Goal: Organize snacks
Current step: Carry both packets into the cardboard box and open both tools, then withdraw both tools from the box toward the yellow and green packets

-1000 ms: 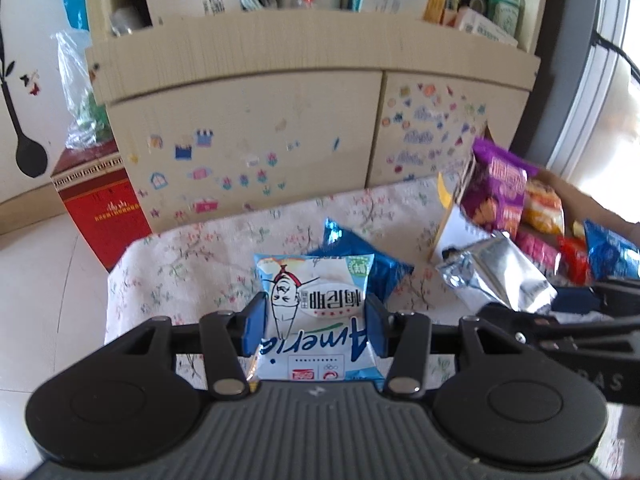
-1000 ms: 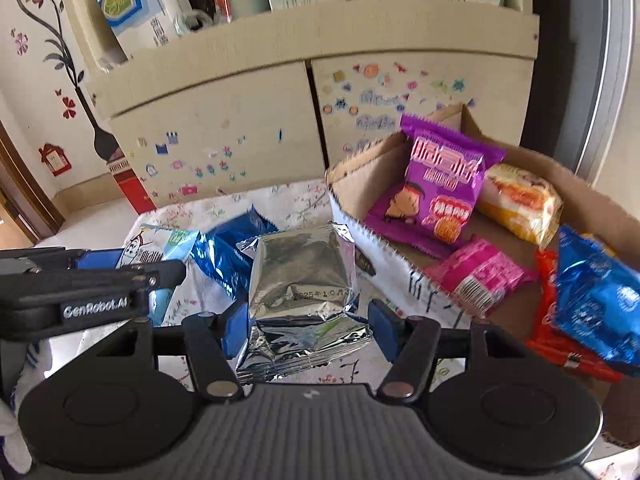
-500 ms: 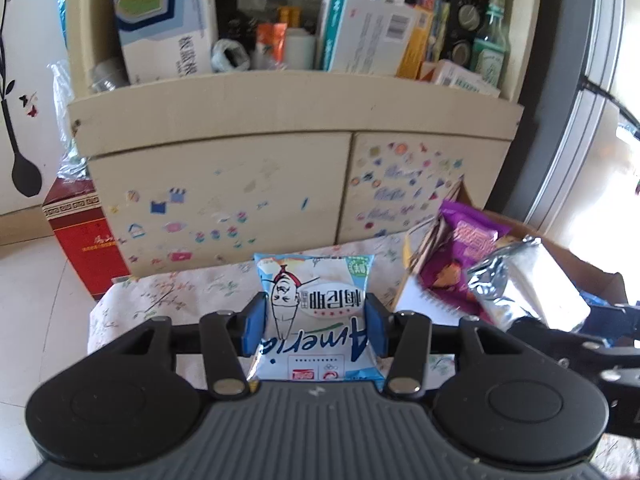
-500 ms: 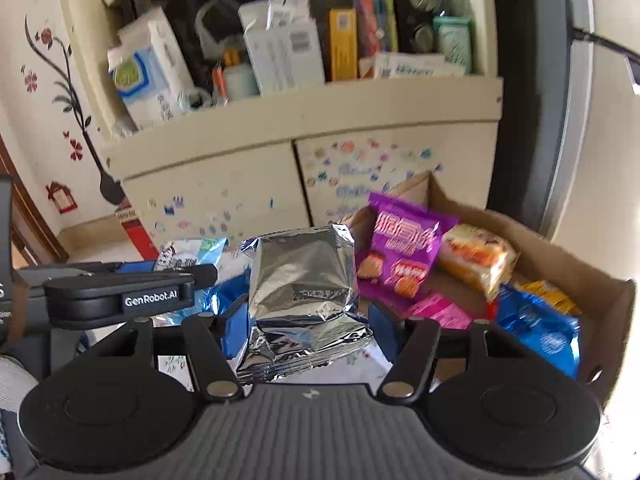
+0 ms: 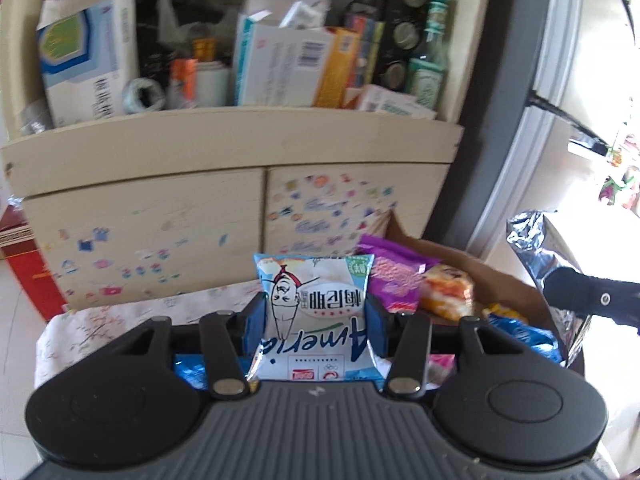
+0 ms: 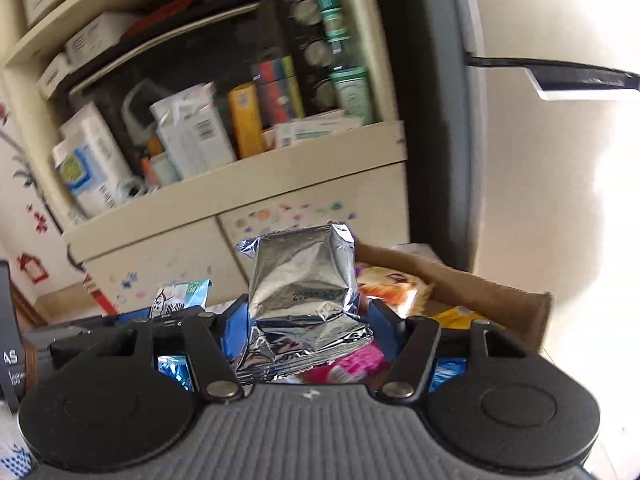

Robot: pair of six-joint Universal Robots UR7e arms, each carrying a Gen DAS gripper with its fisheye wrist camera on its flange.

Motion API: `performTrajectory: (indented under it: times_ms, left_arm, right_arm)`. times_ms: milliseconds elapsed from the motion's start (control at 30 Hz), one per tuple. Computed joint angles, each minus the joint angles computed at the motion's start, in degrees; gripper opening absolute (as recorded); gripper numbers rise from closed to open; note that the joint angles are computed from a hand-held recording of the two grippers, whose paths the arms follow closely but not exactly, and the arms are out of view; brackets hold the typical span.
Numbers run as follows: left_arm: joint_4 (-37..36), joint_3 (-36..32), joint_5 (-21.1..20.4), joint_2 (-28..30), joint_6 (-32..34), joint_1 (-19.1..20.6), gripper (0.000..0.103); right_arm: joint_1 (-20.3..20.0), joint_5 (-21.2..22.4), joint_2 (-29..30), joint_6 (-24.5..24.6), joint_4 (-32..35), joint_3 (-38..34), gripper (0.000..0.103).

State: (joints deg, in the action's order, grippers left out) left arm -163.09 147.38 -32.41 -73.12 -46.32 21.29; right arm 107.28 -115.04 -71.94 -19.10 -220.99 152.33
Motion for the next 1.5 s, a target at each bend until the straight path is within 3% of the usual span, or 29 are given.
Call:
performTrajectory:
  times_ms: [233, 500, 533, 567, 600, 633, 700, 1033, 1300, 1500]
  left_arm:
    - [-11.6, -2.5, -3.2, 7.2, 7.0, 1.6, 0.049]
    - [-27.0, -6.3, -8.1, 17.1, 16.1, 4.5, 0.051]
    - [-27.8, -6.7, -8.2, 18.2, 16.6, 4.5, 0.061]
    - [-28.1, -7.0, -8.3, 19.1, 16.6, 4.5, 0.078]
    - [-28.5, -7.0, -8.2, 19.6, 16.1, 4.4, 0.085]
    - [-29.1, -6.8, -8.0, 19.9, 15.5, 4.2, 0.090]
    - [-29.2, -6.7, -8.6, 19.4, 15.2, 4.0, 0.090]
    - [-16.8, -3.9, -6.5, 10.0, 7.7, 1.0, 0.092]
    - [2.9, 0.3, -4.5, -0.3, -4.5, -3.0, 0.092]
    - [20.1, 3.0, -6.3, -10.3, -15.2, -6.4, 0.092]
  right_arm:
    - [-2.8, -0.9, -3.1, 3.7, 0.6, 0.1, 0.069]
    - [-4.8, -4.5, -2.2, 7.1, -1.2, -0.5, 0.070]
    - [-5.1, -4.9, -1.9, 7.6, -1.4, -0.6, 0.072]
    - [-5.4, -5.3, -1.7, 8.0, -1.6, -0.7, 0.073]
    - [-5.4, -5.9, -1.6, 8.4, -1.7, -0.8, 0.074]
    - [-5.6, -5.7, -1.8, 8.6, -1.4, -0.8, 0.074]
    - [-6.2, -4.7, -2.9, 9.2, -0.3, -0.6, 0.074]
    - [-5.8, -2.4, -4.6, 9.5, 3.7, 0.2, 0.079]
    - [-3.6, -2.6, -4.7, 8.4, 5.4, 1.7, 0.083]
    - [-2.2, -2.9, -5.8, 8.4, 9.1, 4.4, 0.084]
